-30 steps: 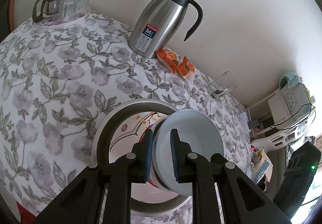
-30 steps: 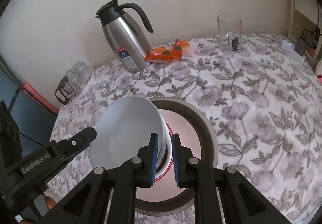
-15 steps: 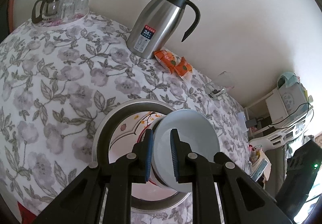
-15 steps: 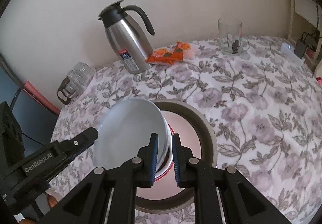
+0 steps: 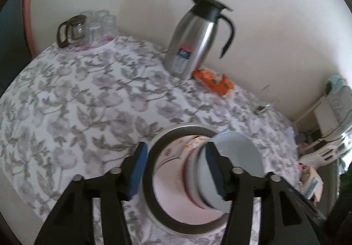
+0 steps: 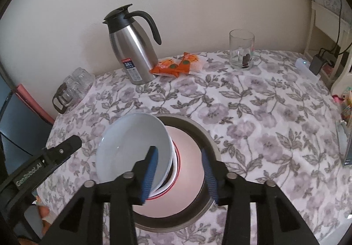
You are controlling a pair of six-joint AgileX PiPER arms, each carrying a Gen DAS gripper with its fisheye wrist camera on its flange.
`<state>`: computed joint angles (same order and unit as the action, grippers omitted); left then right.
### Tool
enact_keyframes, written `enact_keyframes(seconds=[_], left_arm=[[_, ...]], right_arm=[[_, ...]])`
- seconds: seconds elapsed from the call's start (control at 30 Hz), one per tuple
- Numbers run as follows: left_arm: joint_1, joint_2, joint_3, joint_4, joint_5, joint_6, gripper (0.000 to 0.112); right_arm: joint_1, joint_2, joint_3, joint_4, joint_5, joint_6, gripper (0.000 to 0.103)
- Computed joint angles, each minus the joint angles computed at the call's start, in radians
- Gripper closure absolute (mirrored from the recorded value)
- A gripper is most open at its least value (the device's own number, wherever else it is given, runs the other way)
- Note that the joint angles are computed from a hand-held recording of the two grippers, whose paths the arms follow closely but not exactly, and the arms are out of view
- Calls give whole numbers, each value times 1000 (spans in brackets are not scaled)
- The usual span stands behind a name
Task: Organize plates and bowls
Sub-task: 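Open both tools to release the pale blue bowl, then raise both tools up away from the basin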
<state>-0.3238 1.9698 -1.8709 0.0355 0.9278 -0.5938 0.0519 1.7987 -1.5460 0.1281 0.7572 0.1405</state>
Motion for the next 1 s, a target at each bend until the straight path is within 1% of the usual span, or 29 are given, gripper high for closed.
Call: enact_keyframes(seconds=[0.03,0.1,0.17,0.27,0.33,0.4,0.43,0.53,0.63,0.73,0.87,1.0], left_arm=[[4,14,-14,8,24,-7,43],[6,27,-24,21,47,-14,41],[7,43,-35,41,73,-24,33],[4,47,-31,72,81,-35,33],[-2,54,-40,96,86,-47,32],[-8,53,-38,125,86,-59,24],[-12,50,-32,142,82,-67,17],[-16,52,-38,159,90,-67,16],[-16,53,-39,157,96,-62,16],[-20,36,-12,166,83,-67,16],[-36,-9,66,204,57,-86,16],[-39,-54,145,194,22,-79,16]], right_arm=[[2,0,0,-10,-1,8,44],[9,2,-2,-35,1,23,43],[14,5,-3,-52,2,32,37],[15,13,-5,-63,6,38,30],[16,17,-5,-72,7,44,18],[14,16,0,-72,4,44,13],[14,16,1,-73,4,44,9],[11,12,12,-80,-1,50,0],[8,-2,31,-80,-16,51,0],[4,-22,62,-81,-30,54,0],[7,-50,103,-99,-42,60,0],[5,-85,155,-99,-59,62,0]])
